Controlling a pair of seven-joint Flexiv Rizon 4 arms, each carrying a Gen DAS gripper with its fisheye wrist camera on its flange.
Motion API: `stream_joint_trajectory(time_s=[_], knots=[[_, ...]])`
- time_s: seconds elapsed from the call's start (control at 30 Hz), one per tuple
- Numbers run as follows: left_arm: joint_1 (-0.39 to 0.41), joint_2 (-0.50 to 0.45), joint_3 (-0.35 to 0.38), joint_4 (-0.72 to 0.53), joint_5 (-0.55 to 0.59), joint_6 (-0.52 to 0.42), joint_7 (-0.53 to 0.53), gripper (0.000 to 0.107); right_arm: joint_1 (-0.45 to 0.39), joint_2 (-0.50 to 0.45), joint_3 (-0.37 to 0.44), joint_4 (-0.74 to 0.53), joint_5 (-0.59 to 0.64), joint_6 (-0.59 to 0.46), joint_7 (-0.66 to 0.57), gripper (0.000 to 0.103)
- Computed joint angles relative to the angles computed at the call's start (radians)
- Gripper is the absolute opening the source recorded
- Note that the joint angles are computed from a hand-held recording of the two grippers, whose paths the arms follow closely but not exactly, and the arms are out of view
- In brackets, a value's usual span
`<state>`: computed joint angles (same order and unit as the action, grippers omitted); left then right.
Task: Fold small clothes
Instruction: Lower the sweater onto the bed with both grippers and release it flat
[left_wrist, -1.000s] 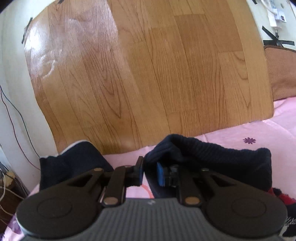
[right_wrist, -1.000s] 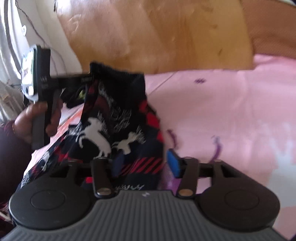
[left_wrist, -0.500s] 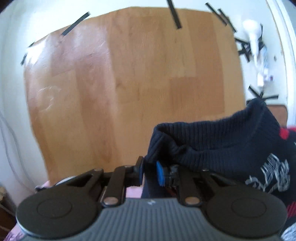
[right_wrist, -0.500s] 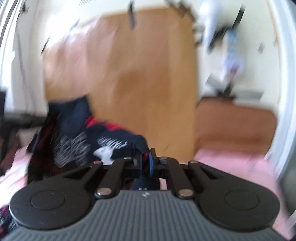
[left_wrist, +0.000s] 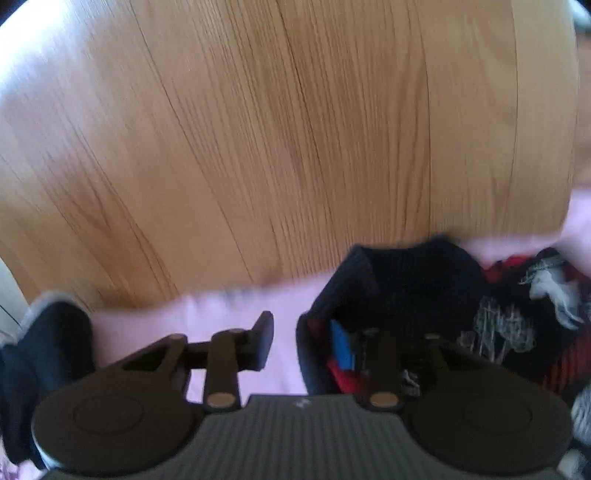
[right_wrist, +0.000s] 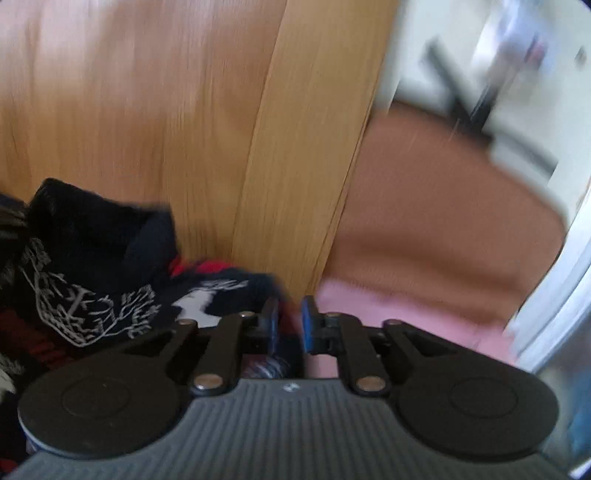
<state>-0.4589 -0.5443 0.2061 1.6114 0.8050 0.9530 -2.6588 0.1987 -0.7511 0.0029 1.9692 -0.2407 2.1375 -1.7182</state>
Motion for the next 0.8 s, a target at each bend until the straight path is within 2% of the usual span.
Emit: stream_joint_trajectory(time_s=[0.03, 0.07, 0.1, 0.17, 0.23, 0.3, 0.37, 0.43, 0.53, 0.57, 0.6, 0.67, 0.73, 0.8], knots=[[0.011, 0.006, -0.006, 0.029, -0.001, 0.033, 0.009, 0.036, 0.005, -0.016, -0.020, 0.016, -0.034, 0.025, 0.033, 0.024], [0.005, 0.016, 0.000, 0.052, 0.015, 0.048, 0.006, 0.045, -0.018, -0.026, -0.038, 0.044, -0.134, 0.071, 0.107, 0.027], [-0.011, 0.036, 0.012, 0.079, 0.042, 0.055, -0.007, 0.055, -0.057, -0.030, -0.022, 0.063, -0.196, 0.103, 0.133, 0.032], [-0.032, 0.087, 0.027, 0.133, 0.105, 0.077, -0.044, 0.061, -0.151, -0.024, 0.083, 0.106, -0.176, 0.148, 0.047, 0.040], [-0.045, 0.159, 0.023, 0.202, 0.150, 0.087, -0.096, 0.067, -0.219, -0.014, 0.122, 0.157, -0.234, 0.210, 0.043, 0.047], [-0.045, 0.231, 0.003, 0.277, 0.167, 0.116, -0.153, 0.088, -0.268, 0.007, 0.132, 0.224, -0.308, 0.263, 0.080, 0.050], [-0.024, 0.280, -0.033, 0.350, 0.158, 0.195, -0.176, 0.088, -0.278, 0.008, 0.131, 0.247, -0.352, 0.286, 0.119, 0.054], [-0.005, 0.306, -0.079, 0.390, 0.141, 0.252, -0.168, 0.088, -0.257, 0.009, 0.115, 0.288, -0.331, 0.326, 0.113, 0.057], [0.007, 0.294, -0.143, 0.407, 0.103, 0.305, -0.135, 0.089, -0.238, 0.004, 0.098, 0.343, -0.297, 0.376, 0.104, 0.057], [-0.001, 0.285, -0.153, 0.401, 0.095, 0.299, -0.120, 0.080, -0.238, 0.003, 0.097, 0.357, -0.294, 0.385, 0.112, 0.057], [-0.011, 0.268, -0.162, 0.387, 0.091, 0.282, -0.095, 0.051, -0.247, -0.001, 0.099, 0.364, -0.303, 0.390, 0.129, 0.057], [-0.016, 0.249, -0.171, 0.377, 0.048, 0.227, -0.029, 0.007, -0.251, -0.005, 0.098, 0.374, -0.303, 0.396, 0.157, 0.057], [-0.011, 0.280, -0.143, 0.409, 0.027, 0.210, -0.031, 0.007, -0.242, -0.005, 0.090, 0.389, -0.279, 0.417, 0.152, 0.057], [0.000, 0.344, -0.115, 0.439, 0.050, 0.154, -0.064, 0.007, -0.240, -0.004, 0.081, 0.406, -0.262, 0.462, 0.127, 0.057]])
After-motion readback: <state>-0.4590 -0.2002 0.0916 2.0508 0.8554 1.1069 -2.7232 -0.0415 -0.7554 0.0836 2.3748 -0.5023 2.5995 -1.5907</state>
